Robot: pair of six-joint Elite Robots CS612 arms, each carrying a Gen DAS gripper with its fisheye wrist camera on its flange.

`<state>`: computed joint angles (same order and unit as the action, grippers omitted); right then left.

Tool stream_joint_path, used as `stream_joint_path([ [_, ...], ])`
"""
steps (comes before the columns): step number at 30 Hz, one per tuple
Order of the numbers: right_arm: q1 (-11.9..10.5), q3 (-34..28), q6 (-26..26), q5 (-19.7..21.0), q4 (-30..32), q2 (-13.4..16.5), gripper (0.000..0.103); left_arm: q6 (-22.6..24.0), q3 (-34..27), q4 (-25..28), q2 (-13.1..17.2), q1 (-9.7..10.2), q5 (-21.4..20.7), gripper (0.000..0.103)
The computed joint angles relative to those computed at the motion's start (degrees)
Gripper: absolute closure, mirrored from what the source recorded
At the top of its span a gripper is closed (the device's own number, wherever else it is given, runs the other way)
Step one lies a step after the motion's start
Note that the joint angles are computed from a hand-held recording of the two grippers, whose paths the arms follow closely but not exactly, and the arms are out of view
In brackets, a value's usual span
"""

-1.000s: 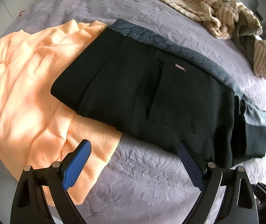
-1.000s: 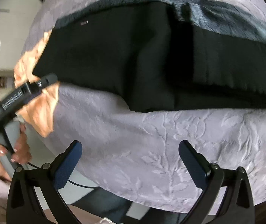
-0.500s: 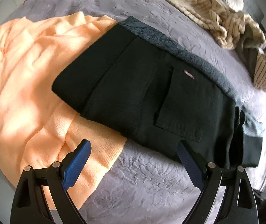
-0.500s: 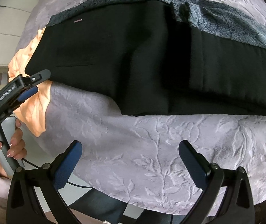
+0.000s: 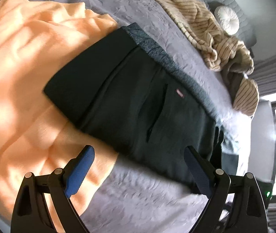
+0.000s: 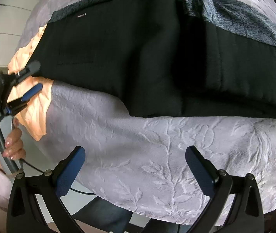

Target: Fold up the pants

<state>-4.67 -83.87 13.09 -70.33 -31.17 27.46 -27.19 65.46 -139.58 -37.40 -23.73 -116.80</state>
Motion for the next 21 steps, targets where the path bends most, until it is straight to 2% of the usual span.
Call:
stream_joint_path([
  [4, 0.2, 0.1, 0.0, -0.3, 0.1, 0.1, 0.0, -2.6, -1.5, -1.6, 1.6, -0.01, -1.0, 0.009],
  [9, 0.3, 0.0, 0.0, -0.3, 0.1, 0.2, 0.0, -2.5, -2.9, -1.6, 2.8, 0.05, -0.3, 0.009],
  [12, 0.2, 0.0, 0.2, -0.5, -0.4, 0.2, 0.0, -2.5, -2.8, -1.6, 2.3, -0.17, 0.9, 0.009],
  [17, -0.1, 0.5, 0.1, -1.5, -4.1, -0.5, 0.0, 0.4, -1.3, -7.8, 0.8, -0.55, 0.6, 0.009],
  [21, -0.4, 3.2, -1.3, -3.4, -7.8, -2.0, 0.0, 0.3, -4.1, -1.5, 2.3, -0.88, 3.8, 0.009],
])
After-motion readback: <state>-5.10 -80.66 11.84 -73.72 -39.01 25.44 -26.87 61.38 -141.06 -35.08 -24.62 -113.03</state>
